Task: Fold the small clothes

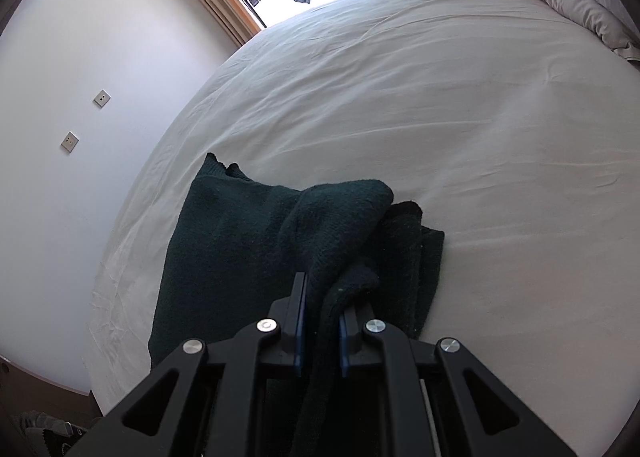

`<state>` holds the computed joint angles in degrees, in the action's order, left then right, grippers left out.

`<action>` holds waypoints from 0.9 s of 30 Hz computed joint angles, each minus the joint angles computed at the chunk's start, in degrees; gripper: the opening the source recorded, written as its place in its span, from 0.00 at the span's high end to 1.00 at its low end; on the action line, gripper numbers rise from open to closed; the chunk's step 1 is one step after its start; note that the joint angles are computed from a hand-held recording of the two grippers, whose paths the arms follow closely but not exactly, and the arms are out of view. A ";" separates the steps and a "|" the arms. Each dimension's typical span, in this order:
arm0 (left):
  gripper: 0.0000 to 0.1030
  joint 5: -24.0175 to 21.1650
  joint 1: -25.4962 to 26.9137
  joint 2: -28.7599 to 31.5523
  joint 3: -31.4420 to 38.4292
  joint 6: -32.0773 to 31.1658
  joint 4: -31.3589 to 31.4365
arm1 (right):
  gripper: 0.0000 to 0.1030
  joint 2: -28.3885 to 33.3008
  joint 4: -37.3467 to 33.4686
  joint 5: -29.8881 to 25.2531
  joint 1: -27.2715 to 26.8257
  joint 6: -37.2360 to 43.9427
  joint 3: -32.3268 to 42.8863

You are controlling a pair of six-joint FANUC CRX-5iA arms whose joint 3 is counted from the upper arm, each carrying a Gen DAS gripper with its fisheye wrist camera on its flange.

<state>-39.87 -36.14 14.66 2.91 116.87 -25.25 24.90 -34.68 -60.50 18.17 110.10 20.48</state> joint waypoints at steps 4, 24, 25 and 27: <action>0.91 0.39 -0.57 0.53 0.06 0.78 -0.06 | 0.88 0.23 0.14 0.40 -0.57 -0.44 -0.55; 0.21 13.09 8.14 -19.51 -23.45 1.23 9.78 | 0.52 -17.62 -9.17 10.93 -5.73 4.87 -21.34; 0.21 12.95 9.72 -20.20 -23.77 0.72 10.66 | 0.52 -18.32 -7.92 11.34 -4.76 4.17 -22.39; 0.21 13.21 11.59 -20.24 -23.62 0.91 10.87 | 0.55 -18.35 -4.65 11.56 -2.71 2.16 -23.69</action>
<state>-26.66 -24.55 -5.58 -20.71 117.78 -14.38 6.56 -39.33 -48.93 15.46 112.27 -3.21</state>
